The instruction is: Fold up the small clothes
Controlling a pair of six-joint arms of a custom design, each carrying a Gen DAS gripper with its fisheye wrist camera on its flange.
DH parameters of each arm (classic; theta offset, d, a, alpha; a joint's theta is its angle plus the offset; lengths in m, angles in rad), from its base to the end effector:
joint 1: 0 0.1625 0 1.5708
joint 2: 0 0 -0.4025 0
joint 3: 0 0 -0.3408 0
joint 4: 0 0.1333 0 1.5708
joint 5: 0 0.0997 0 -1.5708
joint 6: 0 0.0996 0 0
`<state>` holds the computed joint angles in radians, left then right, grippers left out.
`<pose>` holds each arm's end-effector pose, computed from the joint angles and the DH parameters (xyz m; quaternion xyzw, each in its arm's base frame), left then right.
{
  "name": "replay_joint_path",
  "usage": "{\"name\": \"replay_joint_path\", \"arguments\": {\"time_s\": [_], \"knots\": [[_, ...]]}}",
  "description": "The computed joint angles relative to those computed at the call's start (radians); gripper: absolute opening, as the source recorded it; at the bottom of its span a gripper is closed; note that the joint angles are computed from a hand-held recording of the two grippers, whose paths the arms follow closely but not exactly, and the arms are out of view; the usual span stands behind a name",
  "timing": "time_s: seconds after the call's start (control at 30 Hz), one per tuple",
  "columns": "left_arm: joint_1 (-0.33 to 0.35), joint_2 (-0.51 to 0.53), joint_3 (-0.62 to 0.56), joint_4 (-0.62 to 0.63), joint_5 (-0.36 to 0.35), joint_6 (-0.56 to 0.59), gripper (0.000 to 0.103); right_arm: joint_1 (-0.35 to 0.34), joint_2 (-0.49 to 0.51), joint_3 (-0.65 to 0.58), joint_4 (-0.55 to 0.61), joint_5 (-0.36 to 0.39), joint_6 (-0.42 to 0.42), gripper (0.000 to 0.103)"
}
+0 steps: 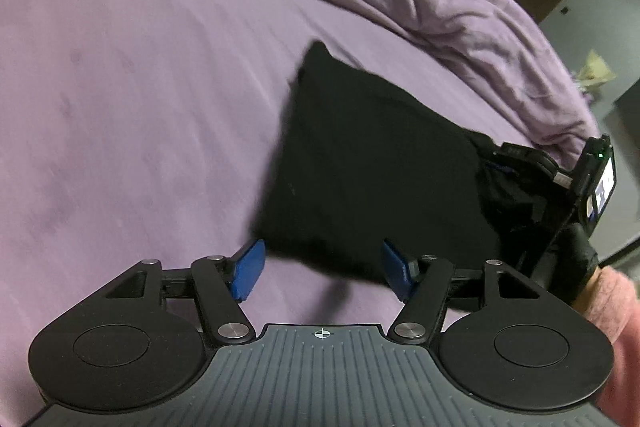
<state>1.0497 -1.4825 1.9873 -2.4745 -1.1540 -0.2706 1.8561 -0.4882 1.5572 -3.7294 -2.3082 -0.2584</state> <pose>-0.0789 -0.4863 0.3534 0.0791 0.9566 -0.2570 0.1124 0.2412 -0.5867 0.1068 0.0343 -0.8186 0.4875 0.3017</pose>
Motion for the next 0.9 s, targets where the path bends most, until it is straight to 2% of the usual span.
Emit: {"name": "replay_joint_path", "arguments": {"time_s": [0.03,0.07,0.13,0.23,0.27,0.33,0.37,0.4,0.43,0.53,0.63,0.73,0.8,0.9], "knots": [[0.011,0.002,0.002,0.003,-0.032,-0.013,0.063,0.012,-0.022,0.028,0.014,-0.008,0.048,0.014],[0.022,0.008,0.005,-0.007,-0.054,-0.025,0.063,0.017,-0.051,0.081,0.011,0.024,0.093,0.014],[0.032,0.024,0.009,-0.041,-0.057,-0.045,0.062,0.024,-0.129,0.247,-0.031,0.161,0.165,0.014],[0.062,0.061,-0.008,-0.126,-0.1,-0.103,0.061,0.057,-0.186,0.431,-0.068,0.263,0.187,0.014],[0.08,0.078,-0.02,-0.149,-0.136,-0.124,0.06,0.068,-0.196,0.474,-0.068,0.278,0.193,0.014],[0.101,0.105,-0.035,-0.184,-0.168,-0.161,0.048,0.103,-0.184,0.526,-0.096,0.251,0.184,0.014],[0.112,0.121,-0.046,-0.191,-0.18,-0.175,0.046,0.118,-0.164,0.535,-0.137,0.228,0.163,0.014],[0.121,0.132,-0.055,-0.19,-0.192,-0.19,0.037,0.13,-0.143,0.537,-0.176,0.21,0.151,0.014],[0.127,0.145,-0.068,-0.187,-0.199,-0.207,0.032,0.135,-0.134,0.54,-0.188,0.209,0.162,0.014],[0.141,0.162,-0.081,-0.211,-0.233,-0.217,0.025,0.135,-0.132,0.529,-0.173,0.248,0.218,0.014],[0.141,0.171,-0.084,-0.229,-0.235,-0.214,0.021,0.157,-0.095,0.468,-0.155,0.215,0.18,0.013],[0.137,0.17,-0.085,-0.225,-0.226,-0.199,0.019,0.157,-0.084,0.424,-0.071,0.221,0.204,0.013],[0.137,0.167,-0.088,-0.213,-0.224,-0.201,0.018,0.154,-0.075,0.398,0.007,0.195,0.218,0.013],[0.125,0.163,-0.098,-0.19,-0.204,-0.185,0.016,0.155,-0.078,0.402,0.017,0.197,0.187,0.013]]}}
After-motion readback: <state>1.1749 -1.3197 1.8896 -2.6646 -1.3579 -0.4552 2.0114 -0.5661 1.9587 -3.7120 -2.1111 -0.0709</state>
